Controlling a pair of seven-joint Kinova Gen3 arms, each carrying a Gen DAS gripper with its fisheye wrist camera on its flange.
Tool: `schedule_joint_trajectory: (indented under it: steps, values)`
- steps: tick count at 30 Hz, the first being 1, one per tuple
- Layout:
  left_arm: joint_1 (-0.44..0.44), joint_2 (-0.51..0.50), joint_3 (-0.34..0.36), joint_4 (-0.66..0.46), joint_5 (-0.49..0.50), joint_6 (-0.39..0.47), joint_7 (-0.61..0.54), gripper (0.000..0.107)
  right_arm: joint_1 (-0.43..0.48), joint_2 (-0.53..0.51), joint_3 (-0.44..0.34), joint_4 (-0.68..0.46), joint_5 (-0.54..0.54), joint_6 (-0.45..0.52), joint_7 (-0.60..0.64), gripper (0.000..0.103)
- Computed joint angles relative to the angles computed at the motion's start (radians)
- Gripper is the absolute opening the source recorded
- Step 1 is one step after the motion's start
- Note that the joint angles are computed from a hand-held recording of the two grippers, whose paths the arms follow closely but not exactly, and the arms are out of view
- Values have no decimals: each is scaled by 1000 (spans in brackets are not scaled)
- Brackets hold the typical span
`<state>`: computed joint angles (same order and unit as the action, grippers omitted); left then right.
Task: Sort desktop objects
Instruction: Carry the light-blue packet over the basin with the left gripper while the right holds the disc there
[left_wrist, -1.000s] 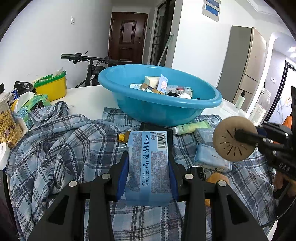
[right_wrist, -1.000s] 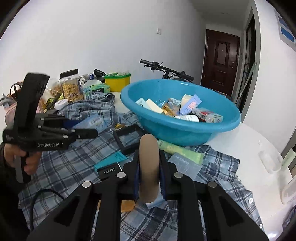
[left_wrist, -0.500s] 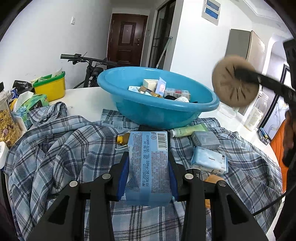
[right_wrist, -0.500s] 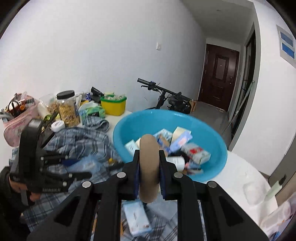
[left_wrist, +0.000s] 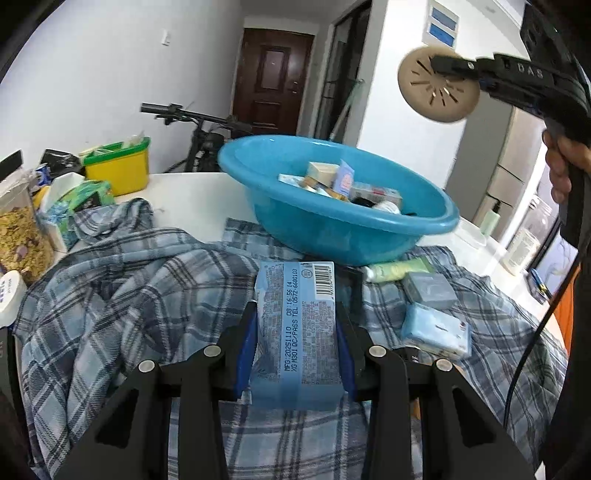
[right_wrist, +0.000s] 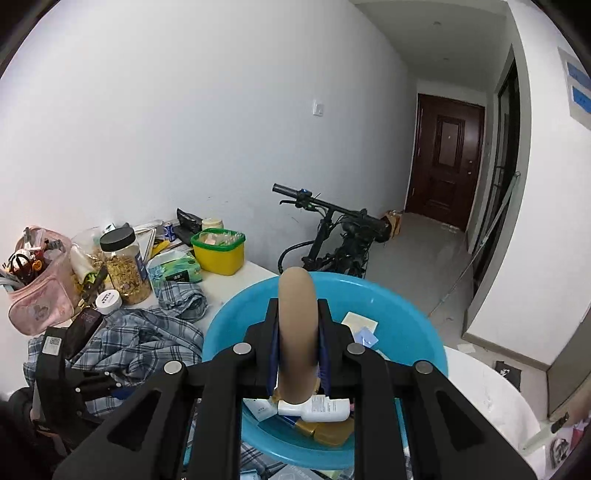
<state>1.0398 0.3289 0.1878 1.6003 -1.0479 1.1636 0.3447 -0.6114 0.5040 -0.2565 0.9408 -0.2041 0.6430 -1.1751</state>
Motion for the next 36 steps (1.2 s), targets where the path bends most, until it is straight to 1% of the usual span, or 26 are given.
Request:
schedule_joint_trajectory:
  steps: [1, 3, 4, 11, 14, 18, 22, 27, 32, 36]
  values:
    - [0, -2, -3, 5, -2, 0, 10, 40, 3, 9, -3, -6, -6, 4, 5, 16]
    - [-9, -3, -1, 5, 10, -5, 5, 40, -7, 31, 10, -44, 8, 49, 0, 16]
    - [-14, -1, 0, 0, 17, -4, -4, 40, 1, 36, 4, -53, 0, 63, 7, 16]
    - [-15, 6, -6, -39, 43, 39, -49, 40, 58, 44, -29, -58, -80, 78, 49, 16]
    - [-21, -12, -4, -59, 48, 38, -72, 40, 79, 59, -47, -79, -117, 113, 79, 16]
    - [-16, 3, -5, -170, 43, 120, -194, 40, 98, 72, -54, -91, -159, 133, 102, 16]
    - [-26, -17, -17, -226, 9, 93, -285, 40, 120, 72, -63, -82, -200, 132, 121, 16]
    - [-36, 9, -42, -350, -12, 134, -429, 40, 132, 57, -63, -57, -223, 108, 134, 16]
    - [-42, 40, -75, -450, -8, 125, -557, 40, 130, 44, -59, -42, -223, 98, 141, 16]
    - [-43, 65, -112, -509, -1, 106, -620, 40, 111, 54, -40, -63, -197, 121, 126, 16]
